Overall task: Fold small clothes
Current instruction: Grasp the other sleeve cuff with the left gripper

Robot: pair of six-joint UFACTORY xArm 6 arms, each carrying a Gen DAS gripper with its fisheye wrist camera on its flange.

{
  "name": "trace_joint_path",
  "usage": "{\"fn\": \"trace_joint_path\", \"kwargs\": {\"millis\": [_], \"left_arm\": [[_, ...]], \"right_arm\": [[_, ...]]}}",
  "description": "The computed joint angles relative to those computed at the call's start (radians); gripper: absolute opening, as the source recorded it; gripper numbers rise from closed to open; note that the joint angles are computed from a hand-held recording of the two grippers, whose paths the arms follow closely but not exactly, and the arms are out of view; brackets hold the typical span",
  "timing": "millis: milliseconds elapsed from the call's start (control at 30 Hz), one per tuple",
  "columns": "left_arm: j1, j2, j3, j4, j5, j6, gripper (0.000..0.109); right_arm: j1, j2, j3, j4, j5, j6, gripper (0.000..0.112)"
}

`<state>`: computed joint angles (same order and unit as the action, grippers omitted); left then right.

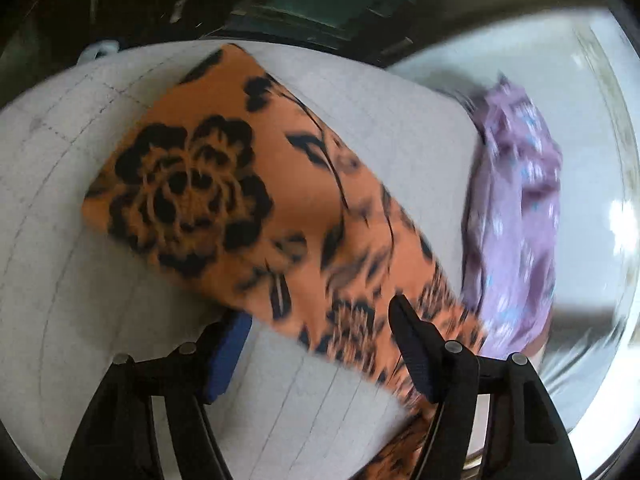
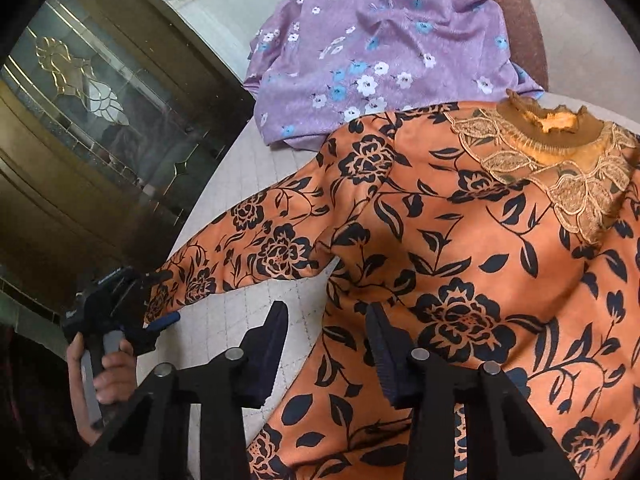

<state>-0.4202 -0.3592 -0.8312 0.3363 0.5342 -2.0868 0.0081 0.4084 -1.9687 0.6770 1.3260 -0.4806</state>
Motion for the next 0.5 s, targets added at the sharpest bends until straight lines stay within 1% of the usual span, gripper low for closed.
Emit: {"fn": "trace_joint_path", "kwargs": {"millis": [33,67,100,133,167,200,233,267,333,367,433,467,500], "left_arm": [[0.011,-0.003,0.006,-0.008,-0.009,-0.011,0.071],[0.025,-0.003,0.002,-0.024,-0.001,-0.005,0.071],[0.027,0.009,-0.025,-0.039,0.039,0.014,0.07],[0.018,0.029,-0.075,-0.053,0.121,0.038,0.063],[0.004,0.059,-0.138,-0.057,0.226,0.077,0.031],[-0.012,0.083,-0.192,-0.04,0.317,0.094,0.003],[-0.03,0.108,-0.235,-0.012,0.366,0.114,0.006],[-0.041,0.124,-0.259,-0.001,0.38,0.129,0.006],[-0.079,0.173,-0.353,0.056,0.465,0.156,0.006],[-0.111,0.217,-0.442,0.105,0.536,0.2,0.005],[-0.179,0.305,-0.617,0.219,0.647,0.284,0.005],[-0.228,0.358,-0.722,0.304,0.696,0.348,0.005],[-0.275,0.415,-0.827,0.375,0.726,0.425,0.005]], "right_arm": [[-0.003,0.001,0.001,0.011,0.003,0.002,0.043],[-0.007,0.001,0.001,0.019,0.005,0.004,0.043],[-0.008,0.0,0.001,0.021,0.007,0.004,0.043],[-0.008,-0.005,0.005,0.021,0.004,0.002,0.041],[-0.009,-0.011,0.013,0.021,0.002,-0.004,0.039],[-0.01,-0.02,0.023,0.019,-0.003,-0.011,0.039],[-0.011,-0.03,0.037,0.014,-0.012,-0.017,0.039],[-0.012,-0.034,0.041,0.009,-0.015,-0.018,0.039],[-0.029,-0.036,0.04,0.02,0.001,-0.023,0.037],[-0.034,-0.036,0.038,0.022,0.005,-0.021,0.037],[-0.067,-0.024,0.015,0.06,0.048,-0.023,0.037],[-0.081,-0.019,0.007,0.088,0.069,-0.028,0.037],[-0.113,-0.005,-0.016,0.143,0.113,-0.041,0.037]]}}
